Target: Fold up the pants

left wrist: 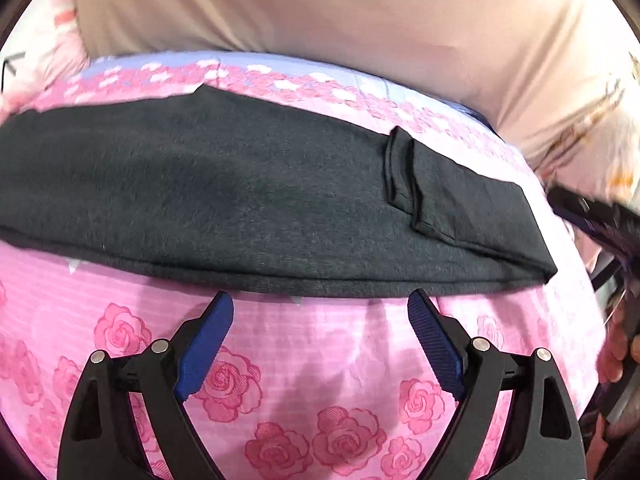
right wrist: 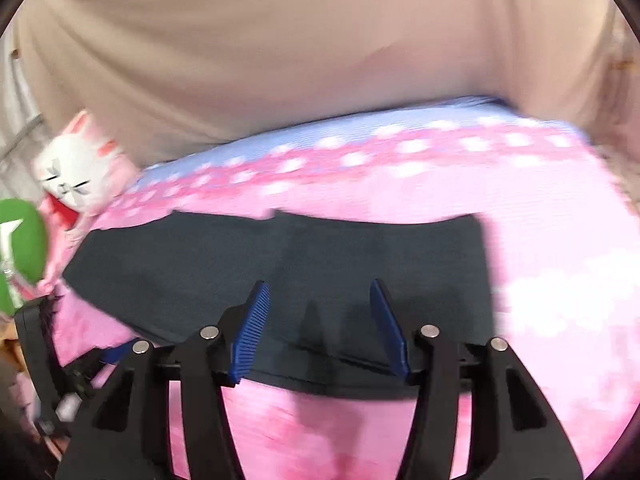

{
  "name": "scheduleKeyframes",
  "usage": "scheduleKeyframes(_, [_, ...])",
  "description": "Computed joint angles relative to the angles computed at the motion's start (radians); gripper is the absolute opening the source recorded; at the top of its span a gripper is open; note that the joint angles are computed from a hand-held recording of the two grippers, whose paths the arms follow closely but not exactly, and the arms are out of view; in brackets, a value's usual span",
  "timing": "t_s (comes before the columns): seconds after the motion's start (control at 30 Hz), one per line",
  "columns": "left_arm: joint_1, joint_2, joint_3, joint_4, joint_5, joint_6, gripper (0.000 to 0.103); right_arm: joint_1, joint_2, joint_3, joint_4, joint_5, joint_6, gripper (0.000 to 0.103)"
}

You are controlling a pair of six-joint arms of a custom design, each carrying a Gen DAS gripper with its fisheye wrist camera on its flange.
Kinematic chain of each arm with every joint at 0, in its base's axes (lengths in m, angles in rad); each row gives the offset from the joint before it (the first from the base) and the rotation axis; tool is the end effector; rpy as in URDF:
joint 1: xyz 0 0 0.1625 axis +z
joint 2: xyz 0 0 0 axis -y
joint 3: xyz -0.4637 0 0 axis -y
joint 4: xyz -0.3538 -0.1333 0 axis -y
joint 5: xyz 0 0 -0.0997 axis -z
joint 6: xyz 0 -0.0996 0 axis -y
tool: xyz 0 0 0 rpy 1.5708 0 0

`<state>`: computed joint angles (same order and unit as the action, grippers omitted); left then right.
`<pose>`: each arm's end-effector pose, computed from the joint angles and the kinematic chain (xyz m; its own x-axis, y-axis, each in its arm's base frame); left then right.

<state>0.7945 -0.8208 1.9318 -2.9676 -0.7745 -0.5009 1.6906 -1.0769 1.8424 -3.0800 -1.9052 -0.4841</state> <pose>-0.2663 -0.5631 0.1460 -0.8844 -0.0251 -0.4661 0.2822 0.7667 -0.5766 0.1730 -0.5956 0.3239 -0.8126 -0.2447 0.5289 -0.5267 0.6969 -0.4868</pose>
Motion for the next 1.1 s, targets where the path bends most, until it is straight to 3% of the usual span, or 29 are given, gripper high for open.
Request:
scheduleKeyframes(0.07, [-0.001, 0.003, -0.001, -0.01, 0.001, 0.003, 0.086, -0.003, 0.002, -0.003, 0.03, 0.02, -0.003, 0.051])
scheduleKeyframes(0.2, [-0.011, 0.009, -0.002, 0.0, 0.029, 0.003, 0.086, 0.016, 0.099, -0.056, 0.091, 0.046, -0.027, 0.051])
scheduleKeyframes(0.3, [-0.012, 0.008, 0.001, -0.003, 0.04, -0.003, 0.086, 0.032, 0.203, -0.131, 0.114, -0.009, -0.06, 0.053])
scheduleKeyframes(0.33, [-0.01, 0.008, 0.0, 0.0, 0.04, -0.005, 0.086, 0.033, 0.222, -0.141, 0.105, -0.03, -0.075, 0.048])
scheduleKeyframes(0.37, [-0.008, 0.007, -0.001, 0.003, 0.038, -0.008, 0.086, 0.033, 0.237, -0.147, 0.083, -0.041, -0.09, 0.034])
scheduleKeyframes(0.43, [-0.006, 0.005, -0.001, 0.0, 0.031, -0.009, 0.086, 0.027, 0.222, -0.165, 0.122, 0.003, -0.038, 0.003])
scheduleKeyframes(0.6, [-0.002, 0.006, 0.0, -0.013, 0.013, 0.012, 0.086, 0.049, 0.199, -0.191, 0.107, 0.063, -0.029, 0.003])
scheduleKeyframes(0.7, [-0.003, 0.006, 0.0, -0.016, 0.015, 0.015, 0.086, 0.046, 0.242, -0.237, 0.219, 0.05, -0.034, 0.007])
scheduleKeyframes(0.77, [-0.003, 0.006, 0.001, -0.019, 0.02, 0.01, 0.086, 0.043, 0.259, -0.227, 0.221, 0.019, -0.032, 0.013])
scheduleKeyframes(0.8, [-0.002, 0.006, 0.0, -0.019, 0.018, 0.009, 0.086, 0.042, 0.256, -0.2, 0.184, 0.02, -0.051, 0.02])
scheduleKeyframes(0.83, [-0.002, 0.007, 0.001, -0.02, 0.017, 0.008, 0.086, 0.04, 0.25, -0.179, 0.16, 0.033, -0.067, 0.04])
scheduleKeyframes(0.9, [-0.002, 0.006, 0.0, -0.021, 0.011, 0.017, 0.086, 0.053, 0.255, -0.149, 0.08, 0.0, -0.1, 0.062])
scheduleKeyframes(1.03, [-0.009, 0.013, -0.004, -0.02, 0.028, 0.03, 0.086, 0.083, 0.306, -0.139, -0.103, -0.143, -0.194, 0.057])
scheduleKeyframes(1.1, [-0.014, 0.016, -0.001, -0.026, 0.046, 0.032, 0.086, 0.076, 0.285, -0.13, -0.074, -0.115, -0.161, 0.057])
